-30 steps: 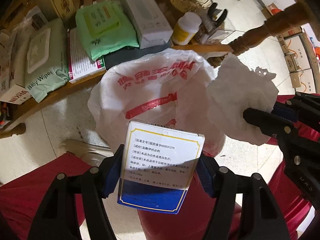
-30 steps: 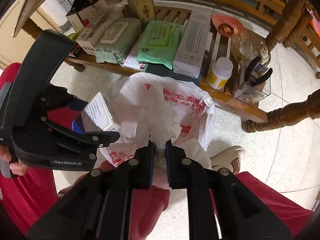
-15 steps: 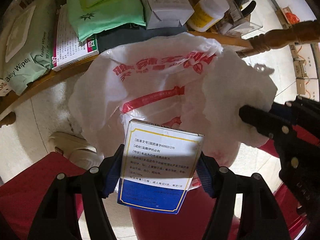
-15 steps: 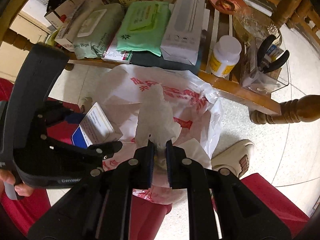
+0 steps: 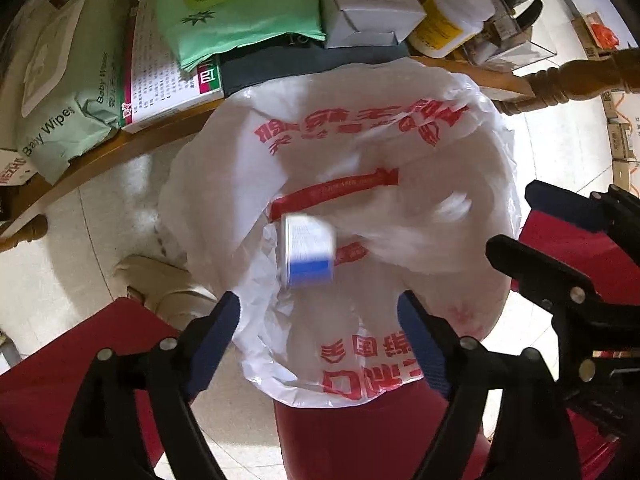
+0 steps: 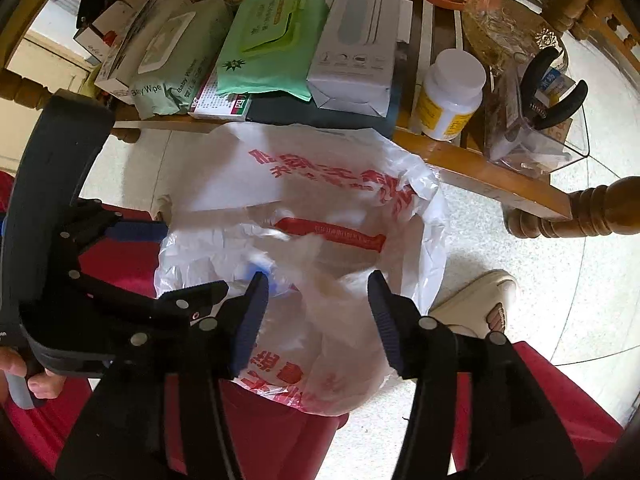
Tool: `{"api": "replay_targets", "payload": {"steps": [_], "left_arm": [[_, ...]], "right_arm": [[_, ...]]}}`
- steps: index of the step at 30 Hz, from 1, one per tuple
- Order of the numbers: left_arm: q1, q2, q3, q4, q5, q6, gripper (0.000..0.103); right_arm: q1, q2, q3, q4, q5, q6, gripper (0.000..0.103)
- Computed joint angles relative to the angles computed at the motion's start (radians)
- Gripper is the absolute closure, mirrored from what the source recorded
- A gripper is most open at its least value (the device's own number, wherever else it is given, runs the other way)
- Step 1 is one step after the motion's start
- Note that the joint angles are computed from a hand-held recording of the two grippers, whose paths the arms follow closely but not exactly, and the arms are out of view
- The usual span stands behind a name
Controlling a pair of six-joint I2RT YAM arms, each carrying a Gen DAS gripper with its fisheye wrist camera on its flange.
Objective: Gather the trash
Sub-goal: 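Open the left tool over the bag while the right tool releases the tissue, then raise both tools back over the table toward the remaining items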
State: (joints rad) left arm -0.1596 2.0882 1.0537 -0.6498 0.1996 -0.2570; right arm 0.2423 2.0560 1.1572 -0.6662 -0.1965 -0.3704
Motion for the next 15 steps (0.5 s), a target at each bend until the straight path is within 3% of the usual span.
{"api": "replay_targets", "payload": {"steps": [15], "left_arm": [[0.008, -0.036, 0.001, -0.022, -0.018, -0.019, 0.022]], "right_arm": [[0.004, -0.03, -0.026, 0.007, -0.01, 0.005, 0.052]]}}
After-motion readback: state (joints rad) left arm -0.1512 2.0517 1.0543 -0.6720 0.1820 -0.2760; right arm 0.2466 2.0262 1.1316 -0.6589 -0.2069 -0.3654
